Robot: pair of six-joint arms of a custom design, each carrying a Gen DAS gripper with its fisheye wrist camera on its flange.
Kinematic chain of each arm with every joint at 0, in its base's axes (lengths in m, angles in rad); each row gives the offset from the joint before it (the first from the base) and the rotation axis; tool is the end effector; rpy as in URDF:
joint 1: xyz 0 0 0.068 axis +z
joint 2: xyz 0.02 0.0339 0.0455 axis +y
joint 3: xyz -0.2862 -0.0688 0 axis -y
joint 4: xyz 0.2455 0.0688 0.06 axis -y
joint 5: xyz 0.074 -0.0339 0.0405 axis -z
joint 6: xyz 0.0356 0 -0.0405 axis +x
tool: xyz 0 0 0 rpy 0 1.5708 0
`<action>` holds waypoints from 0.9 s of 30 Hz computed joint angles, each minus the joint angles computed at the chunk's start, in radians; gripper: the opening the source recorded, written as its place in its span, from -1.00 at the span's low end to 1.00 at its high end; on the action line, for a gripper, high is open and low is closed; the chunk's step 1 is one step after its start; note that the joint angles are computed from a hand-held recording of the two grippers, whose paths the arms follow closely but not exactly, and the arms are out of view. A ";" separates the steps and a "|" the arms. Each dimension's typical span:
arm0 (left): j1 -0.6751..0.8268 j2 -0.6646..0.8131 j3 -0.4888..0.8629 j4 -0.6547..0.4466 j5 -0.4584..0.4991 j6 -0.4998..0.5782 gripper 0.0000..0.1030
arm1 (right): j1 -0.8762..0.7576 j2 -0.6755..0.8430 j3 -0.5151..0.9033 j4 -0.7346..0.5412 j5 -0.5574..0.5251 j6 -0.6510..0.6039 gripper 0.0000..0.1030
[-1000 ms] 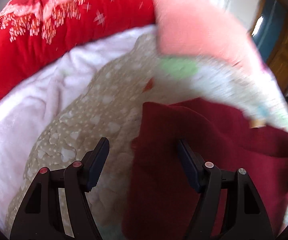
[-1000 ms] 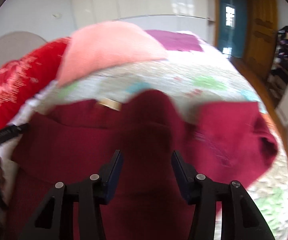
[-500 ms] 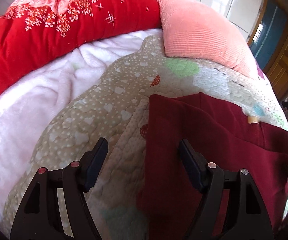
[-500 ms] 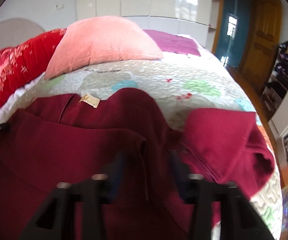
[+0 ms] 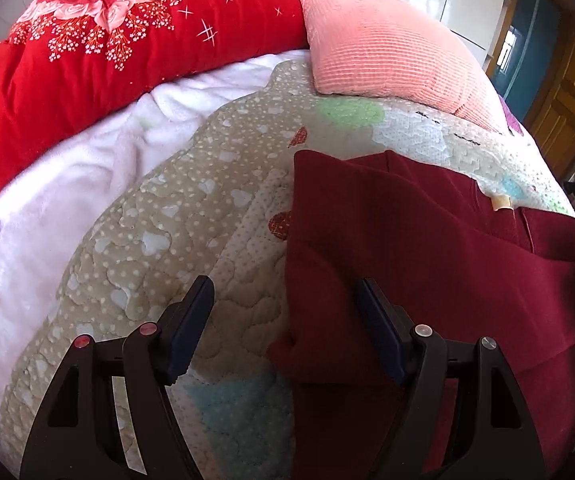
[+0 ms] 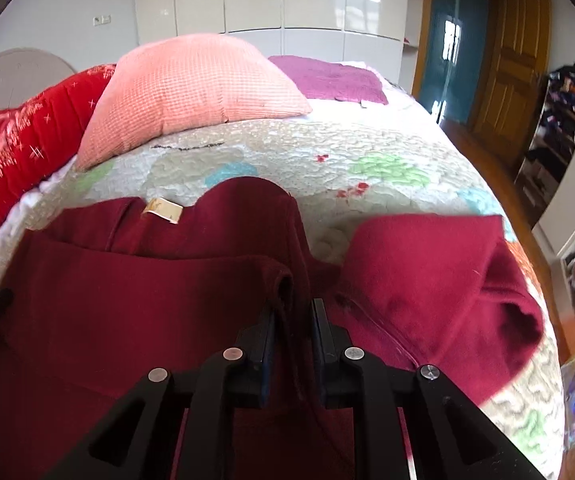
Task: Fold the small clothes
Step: 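Grasp the other sleeve with the right gripper and fold it across the body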
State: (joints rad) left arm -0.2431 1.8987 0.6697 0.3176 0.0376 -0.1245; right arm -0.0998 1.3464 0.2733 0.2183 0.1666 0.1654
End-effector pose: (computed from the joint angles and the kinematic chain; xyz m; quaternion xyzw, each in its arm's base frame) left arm 0.3084 -0.0779 0.0867 0.0621 0.9440 -0.0766 0.3150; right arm 0.1963 -0.0256 0.1231 0.1523 0.9213 -0.0664 0.3516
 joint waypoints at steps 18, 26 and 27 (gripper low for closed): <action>-0.026 -0.024 -0.034 0.024 -0.054 -0.013 0.51 | 0.100 -0.075 -0.042 -0.065 -0.011 0.039 -0.70; -0.075 -0.199 -0.124 -0.006 -0.083 -0.011 0.51 | 0.100 -0.031 -0.058 -0.071 -0.019 0.055 -0.63; -0.085 -0.224 -0.131 -0.015 -0.079 -0.018 0.51 | 0.092 -0.087 -0.062 -0.111 -0.036 0.057 -0.59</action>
